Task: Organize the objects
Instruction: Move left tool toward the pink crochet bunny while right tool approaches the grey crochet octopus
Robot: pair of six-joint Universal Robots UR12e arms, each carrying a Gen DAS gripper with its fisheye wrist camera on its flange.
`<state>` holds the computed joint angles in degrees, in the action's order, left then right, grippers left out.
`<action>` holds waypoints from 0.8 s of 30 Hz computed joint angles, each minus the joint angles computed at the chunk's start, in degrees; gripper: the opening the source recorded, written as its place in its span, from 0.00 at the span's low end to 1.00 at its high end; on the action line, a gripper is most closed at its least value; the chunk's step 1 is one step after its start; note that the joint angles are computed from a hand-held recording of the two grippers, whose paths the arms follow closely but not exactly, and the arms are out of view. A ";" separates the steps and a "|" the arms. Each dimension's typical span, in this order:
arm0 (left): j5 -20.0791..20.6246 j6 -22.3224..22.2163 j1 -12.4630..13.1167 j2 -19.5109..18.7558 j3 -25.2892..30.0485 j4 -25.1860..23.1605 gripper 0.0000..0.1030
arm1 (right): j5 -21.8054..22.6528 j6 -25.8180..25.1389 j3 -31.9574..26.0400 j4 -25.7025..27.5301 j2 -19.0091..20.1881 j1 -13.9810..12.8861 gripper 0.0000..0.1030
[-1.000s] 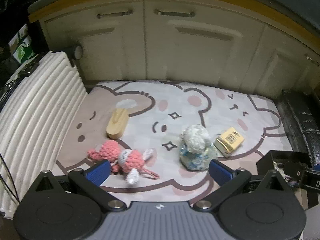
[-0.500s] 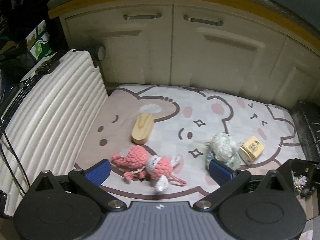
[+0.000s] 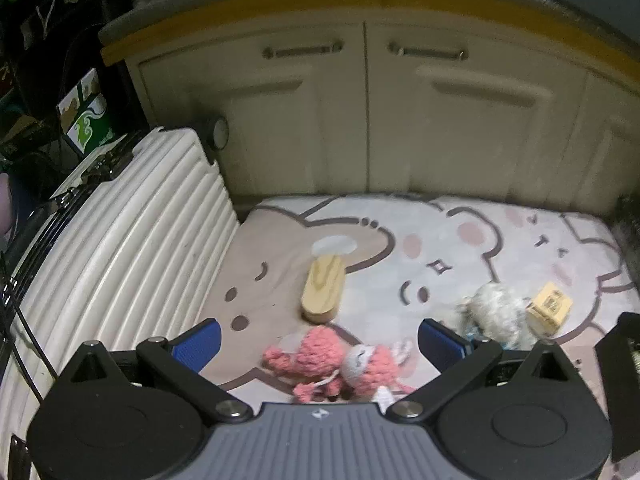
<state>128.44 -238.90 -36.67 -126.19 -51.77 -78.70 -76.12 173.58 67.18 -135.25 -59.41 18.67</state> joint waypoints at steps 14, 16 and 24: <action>-17.69 -14.38 4.65 3.55 -8.87 10.80 0.82 | 0.56 -4.03 -4.55 10.15 3.44 0.41 1.00; -19.36 -17.37 5.15 3.75 -9.95 12.55 0.80 | 0.68 -5.30 -5.08 11.29 3.82 0.46 1.00; -24.33 -26.09 6.51 3.84 -13.61 19.78 0.63 | 2.21 -11.77 -7.45 16.63 5.30 0.71 0.82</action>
